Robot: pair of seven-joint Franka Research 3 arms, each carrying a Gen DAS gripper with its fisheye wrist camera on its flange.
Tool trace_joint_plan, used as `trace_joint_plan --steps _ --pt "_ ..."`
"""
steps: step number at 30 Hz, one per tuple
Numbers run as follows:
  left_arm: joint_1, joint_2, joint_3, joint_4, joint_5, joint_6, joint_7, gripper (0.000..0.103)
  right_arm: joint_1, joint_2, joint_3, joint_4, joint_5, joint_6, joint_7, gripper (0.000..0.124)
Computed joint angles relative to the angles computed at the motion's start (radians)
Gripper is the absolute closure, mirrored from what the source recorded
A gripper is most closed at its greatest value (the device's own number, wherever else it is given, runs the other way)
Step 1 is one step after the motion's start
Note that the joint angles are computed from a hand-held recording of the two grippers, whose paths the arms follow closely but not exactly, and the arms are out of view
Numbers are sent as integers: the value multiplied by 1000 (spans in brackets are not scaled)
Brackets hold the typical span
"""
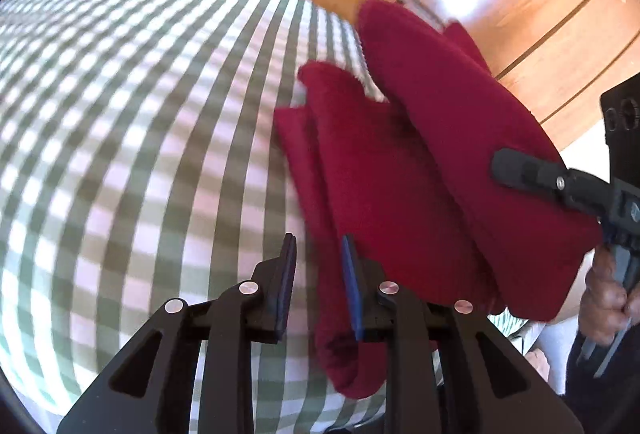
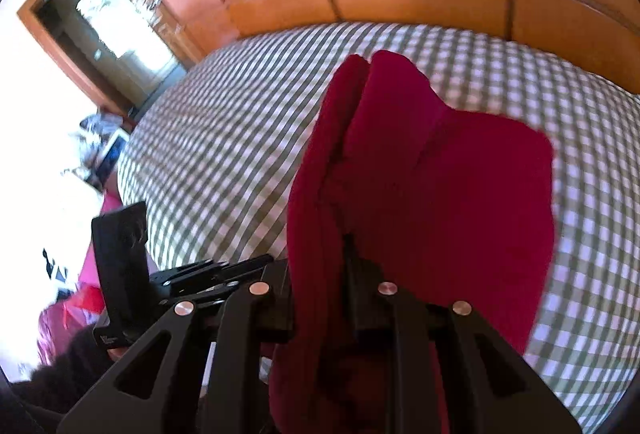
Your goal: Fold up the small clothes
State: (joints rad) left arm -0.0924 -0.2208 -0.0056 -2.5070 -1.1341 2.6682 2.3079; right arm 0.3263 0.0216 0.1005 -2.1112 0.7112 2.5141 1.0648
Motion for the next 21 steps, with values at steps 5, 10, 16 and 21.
trace_joint_plan --steps 5,10,16,21 --pt "-7 -17 -9 -19 23 41 -52 82 -1 42 15 7 67 -40 -68 83" --pt "0 -76 44 -41 -22 39 -67 82 -46 -34 -15 -42 364 -173 -333 66" --pt "3 -155 110 -37 -148 -49 20 82 -64 -194 -70 -248 423 -58 -390 63" --pt "0 -140 84 22 -188 -164 36 56 -82 -287 -85 -403 307 81 -341 62"
